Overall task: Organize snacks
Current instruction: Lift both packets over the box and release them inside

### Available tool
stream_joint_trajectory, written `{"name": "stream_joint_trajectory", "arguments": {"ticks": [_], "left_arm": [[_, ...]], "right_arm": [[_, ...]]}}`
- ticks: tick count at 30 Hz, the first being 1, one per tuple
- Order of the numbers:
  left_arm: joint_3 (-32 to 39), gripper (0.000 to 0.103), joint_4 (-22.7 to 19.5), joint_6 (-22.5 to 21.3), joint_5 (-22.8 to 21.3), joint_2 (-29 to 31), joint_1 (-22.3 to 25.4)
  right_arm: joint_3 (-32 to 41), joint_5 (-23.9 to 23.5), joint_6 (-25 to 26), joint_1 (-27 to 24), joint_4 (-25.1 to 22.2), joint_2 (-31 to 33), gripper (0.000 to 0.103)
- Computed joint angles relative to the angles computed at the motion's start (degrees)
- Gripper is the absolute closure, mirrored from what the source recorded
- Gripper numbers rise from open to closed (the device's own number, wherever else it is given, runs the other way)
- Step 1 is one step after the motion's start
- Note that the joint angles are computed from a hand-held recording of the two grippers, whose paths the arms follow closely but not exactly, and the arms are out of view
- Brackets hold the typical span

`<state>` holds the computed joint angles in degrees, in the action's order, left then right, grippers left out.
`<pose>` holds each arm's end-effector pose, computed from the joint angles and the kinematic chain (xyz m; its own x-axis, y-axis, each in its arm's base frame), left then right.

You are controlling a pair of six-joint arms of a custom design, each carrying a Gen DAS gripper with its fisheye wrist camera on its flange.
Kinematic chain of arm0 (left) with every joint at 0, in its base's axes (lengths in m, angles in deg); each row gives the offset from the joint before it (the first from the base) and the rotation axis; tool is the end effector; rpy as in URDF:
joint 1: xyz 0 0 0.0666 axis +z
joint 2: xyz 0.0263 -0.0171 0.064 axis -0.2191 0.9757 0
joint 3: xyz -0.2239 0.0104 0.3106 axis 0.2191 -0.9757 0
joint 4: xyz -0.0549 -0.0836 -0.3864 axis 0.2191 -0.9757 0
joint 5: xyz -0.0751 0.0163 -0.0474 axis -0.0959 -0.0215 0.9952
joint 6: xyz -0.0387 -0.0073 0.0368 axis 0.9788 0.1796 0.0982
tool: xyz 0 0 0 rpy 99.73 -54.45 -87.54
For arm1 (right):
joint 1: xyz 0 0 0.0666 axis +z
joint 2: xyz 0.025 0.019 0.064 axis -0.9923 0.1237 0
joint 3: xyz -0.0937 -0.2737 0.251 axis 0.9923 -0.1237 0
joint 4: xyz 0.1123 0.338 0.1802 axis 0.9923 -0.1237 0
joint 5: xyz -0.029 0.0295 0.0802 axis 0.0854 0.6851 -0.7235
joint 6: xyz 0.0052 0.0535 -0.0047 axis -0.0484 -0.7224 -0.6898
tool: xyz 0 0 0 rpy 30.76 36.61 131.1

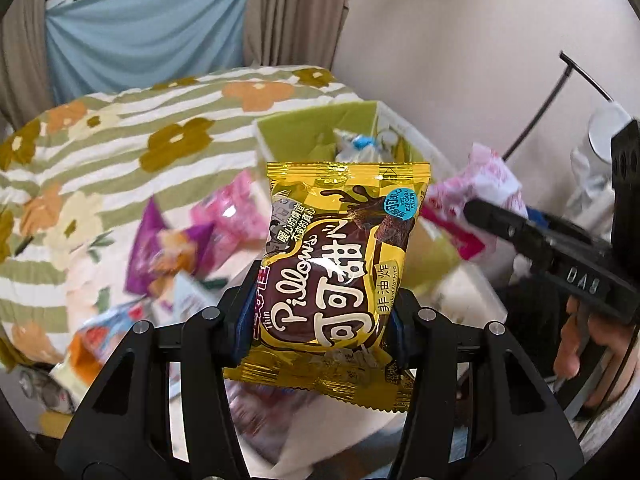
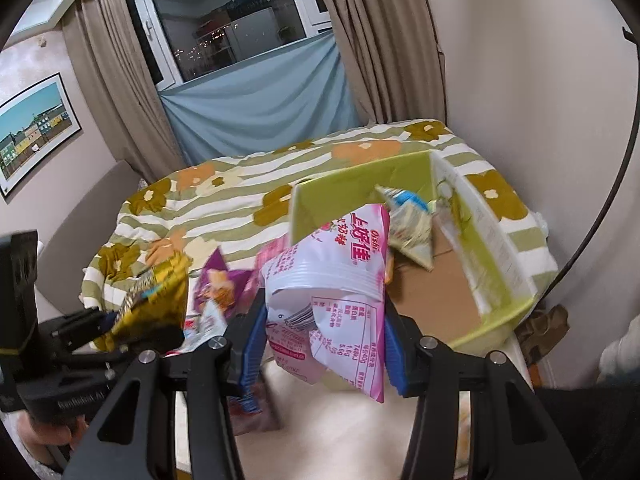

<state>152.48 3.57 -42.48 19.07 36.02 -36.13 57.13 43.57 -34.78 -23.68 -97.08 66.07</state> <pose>0.4273 -0.1973 0.5289 -0.6683 0.4272 -0.6089 0.6293 0.7612 -0.1566 0.3053 0.4655 0.5256 -0.6081 0.3739 -0.7003 0.2754 0.9267 0.2556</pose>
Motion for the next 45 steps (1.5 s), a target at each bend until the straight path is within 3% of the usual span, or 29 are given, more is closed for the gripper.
{"name": "stream_joint_trajectory", "arguments": {"ticks": [8,14,16,17,18,20,31,34,42,43,45], "left_arm": [[9.8,0.055,0.4,9.7,-9.5,11.9,-9.1],[14.6,0.054,-1.9,14.9,-14.7,19.1,-12.9],[16.0,0.05,-2.8,16.2,-16.7,20.6,-13.7],[16.4,0.038,-3.3,16.5,-16.7,21.0,-13.8],[16.8,0.016,-3.5,16.9,-17.0,21.4,-13.9],[15.8,0.0,-2.2,18.0,-18.4,20.9,-14.3],[16.2,0.0,-4.9,17.9,-21.4,20.0,-13.7],[13.6,0.0,-4.3,18.9,-21.5,17.9,-13.0],[9.2,0.0,-3.0,20.4,-22.3,14.4,-12.1],[9.0,0.0,-2.9,20.5,-22.6,14.2,-12.1],[8.5,0.0,-2.5,20.6,-22.9,13.7,-12.1]], "right_arm": [[-13.0,-6.9,8.4,-7.7,7.4,-9.6,0.057],[-20.8,-12.9,14.5,-13.0,13.5,-15.1,0.057],[-22.3,-14.7,16.4,-14.3,14.6,-16.1,0.057],[-23.1,-15.7,17.4,-15.0,15.2,-16.6,0.057],[-23.8,-16.5,18.3,-15.5,15.9,-16.9,0.057],[-24.8,-18.0,19.4,-16.2,16.9,-17.3,0.057],[-25.1,-23.2,23.6,-17.7,18.5,-17.0,0.055],[-24.4,-25.1,24.7,-17.9,19.7,-16.0,0.055],[-24.2,-28.9,23.1,-18.8,20.3,-13.2,0.054],[-24.3,-29.1,23.0,-18.9,20.6,-13.0,0.053],[-24.5,-28.4,23.3,-18.8,21.2,-13.0,0.031]]}}
